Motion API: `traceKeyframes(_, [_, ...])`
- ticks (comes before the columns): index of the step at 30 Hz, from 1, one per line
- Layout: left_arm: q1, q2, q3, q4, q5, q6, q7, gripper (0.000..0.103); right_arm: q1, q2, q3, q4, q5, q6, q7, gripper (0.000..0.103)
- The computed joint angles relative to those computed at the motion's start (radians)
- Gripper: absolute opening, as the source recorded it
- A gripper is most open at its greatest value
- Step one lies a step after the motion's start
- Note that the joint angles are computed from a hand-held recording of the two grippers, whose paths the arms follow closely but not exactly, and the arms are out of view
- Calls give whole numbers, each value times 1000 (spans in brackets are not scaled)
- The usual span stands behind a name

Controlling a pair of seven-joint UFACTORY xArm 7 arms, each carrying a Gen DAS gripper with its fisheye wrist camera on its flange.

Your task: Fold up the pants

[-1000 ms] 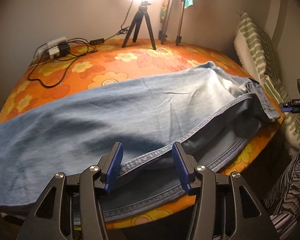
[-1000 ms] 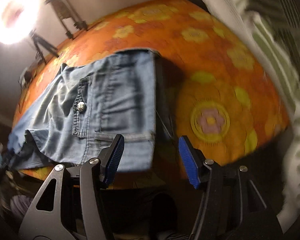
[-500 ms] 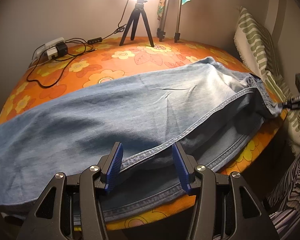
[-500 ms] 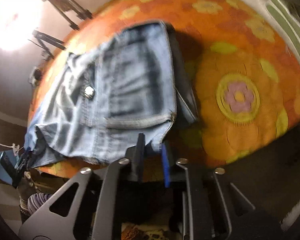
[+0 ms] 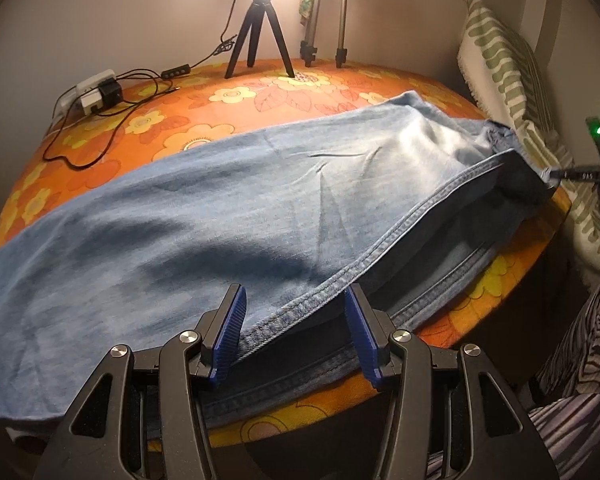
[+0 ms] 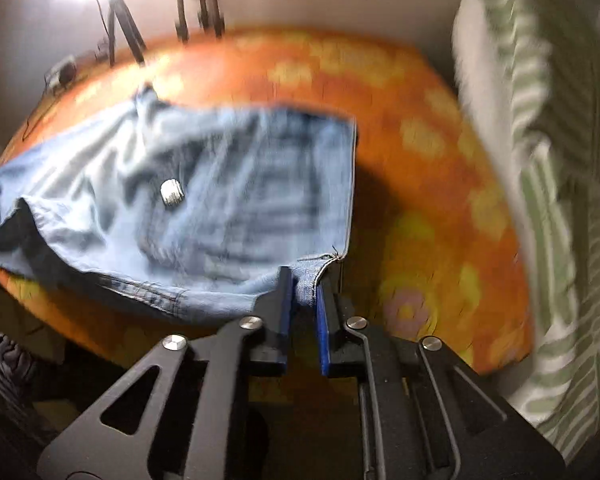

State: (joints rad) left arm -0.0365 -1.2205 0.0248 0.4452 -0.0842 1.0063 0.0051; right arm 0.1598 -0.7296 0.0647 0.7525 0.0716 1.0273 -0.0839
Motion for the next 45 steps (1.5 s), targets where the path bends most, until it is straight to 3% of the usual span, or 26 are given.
traceKeyframes(3, [2,4,3,19,4,3,2,50,13,9,-79,25,81,11,-38,19])
traceKeyframes(4, [3,7,-1,23,5,-1,-1,50,9,19,-91,39,96,-6,-46,29])
traceKeyframes(5, [6,13,-3,30,8,-6,-2,50,3,33,-95,51,106,-22,-50,48])
traceKeyframes(7, [15,24,-9,36,17,-19,-9,50,2,84,-119,83,154,-82,-64,62])
traceKeyframes(15, [66,34,-23,28,69,-9,-49,50,-11,435,-143,234,311,-250,-143,63])
traceKeyframes(17, [77,40,-19,22,75,-8,-62,50,-25,487,-138,250,334,-259,-178,63])
traceKeyframes(24, [97,77,-9,5,88,-36,-87,50,-52,576,-136,287,580,-225,-374,63])
traceKeyframes(25, [97,78,-9,3,89,-39,-88,50,-54,584,-136,299,620,-191,-402,60])
traceKeyframes(27, [100,82,-6,-1,91,-46,-91,50,-60,580,-114,301,620,-187,-421,43])
traceKeyframes(28, [102,84,-5,-3,91,-47,-92,50,-59,578,-107,308,624,-172,-435,24])
traceKeyframes(33, [102,90,-1,-11,90,-53,-95,50,-44,519,-50,329,442,-262,-378,17])
traceKeyframes(35, [99,89,-2,-13,89,-55,-94,50,-56,507,-3,337,255,-356,-324,15])
traceKeyframes(38, [97,81,0,-16,87,-52,-91,50,-56,541,22,356,70,-386,-257,15])
traceKeyframes(41, [95,62,-4,-15,86,-36,-91,50,-80,599,77,347,-186,-415,-129,16])
traceKeyframes(45, [86,9,-17,-10,95,4,-83,50,-57,614,43,375,-283,-383,-9,22])
